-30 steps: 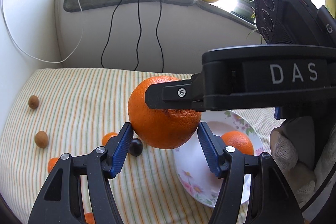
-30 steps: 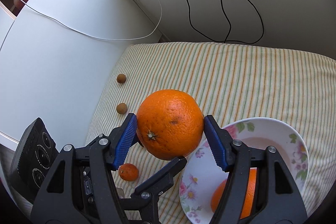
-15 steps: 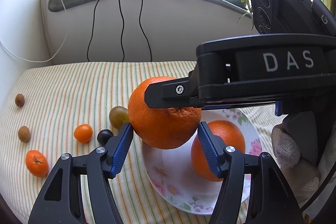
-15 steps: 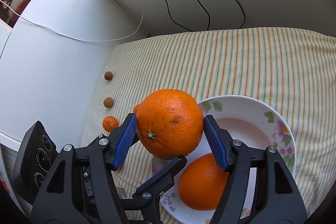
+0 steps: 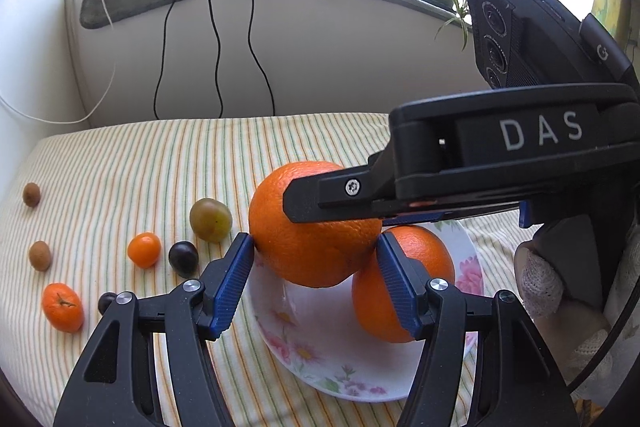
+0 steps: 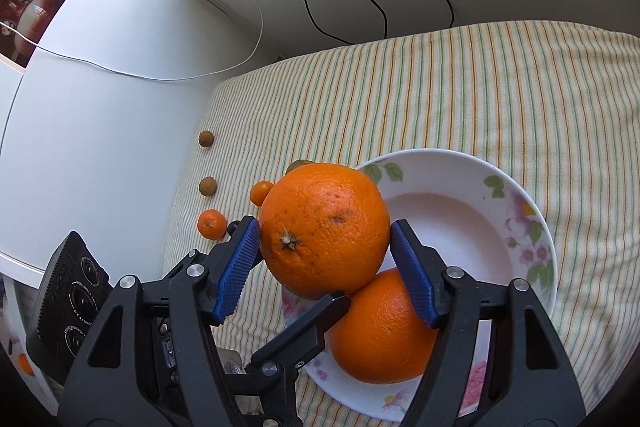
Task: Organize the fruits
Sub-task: 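Carry the second orange into the plate beside the first and release, then withdraw the right tool from the plate toward the small fruits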
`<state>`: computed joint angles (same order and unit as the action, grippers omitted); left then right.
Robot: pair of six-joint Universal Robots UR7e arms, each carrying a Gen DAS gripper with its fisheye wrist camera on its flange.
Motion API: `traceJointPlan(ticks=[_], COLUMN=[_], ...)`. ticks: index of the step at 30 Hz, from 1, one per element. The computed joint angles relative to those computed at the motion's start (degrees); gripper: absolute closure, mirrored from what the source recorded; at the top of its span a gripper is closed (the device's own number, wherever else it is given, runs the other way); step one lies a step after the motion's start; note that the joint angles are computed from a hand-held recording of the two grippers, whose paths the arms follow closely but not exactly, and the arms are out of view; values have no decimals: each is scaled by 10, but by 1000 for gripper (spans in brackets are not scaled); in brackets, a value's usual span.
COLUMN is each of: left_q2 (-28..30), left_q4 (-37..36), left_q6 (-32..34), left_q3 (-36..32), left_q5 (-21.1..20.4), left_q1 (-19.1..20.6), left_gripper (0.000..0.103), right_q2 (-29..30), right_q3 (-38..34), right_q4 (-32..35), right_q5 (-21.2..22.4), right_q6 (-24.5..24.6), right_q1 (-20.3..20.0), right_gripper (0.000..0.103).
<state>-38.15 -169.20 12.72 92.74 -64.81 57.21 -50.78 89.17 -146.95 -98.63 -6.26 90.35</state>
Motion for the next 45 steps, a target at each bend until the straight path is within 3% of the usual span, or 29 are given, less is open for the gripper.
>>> traceJointPlan(ticks=[12,29,34,45], left_q2=[-27,-131,-153,-170], left_q4=[-12,-130,-162,-158], left_q6=[7,7,10,-9], left_q3=[29,172,207,233], left_q5=[-16,-5,19,31], left_q1=[-4,10,21,51], left_gripper=[41,41,41,46], right_q2=[-49,-78,-77,-41], right_q3=[64,149,168,157], right_q4=[-61,-203,-243,-245], right_q5=[-8,-24,-24,-86], right_q6=[-59,-132,-172,-249], right_q1=[24,39,43,85], right_gripper=[32,31,31,31])
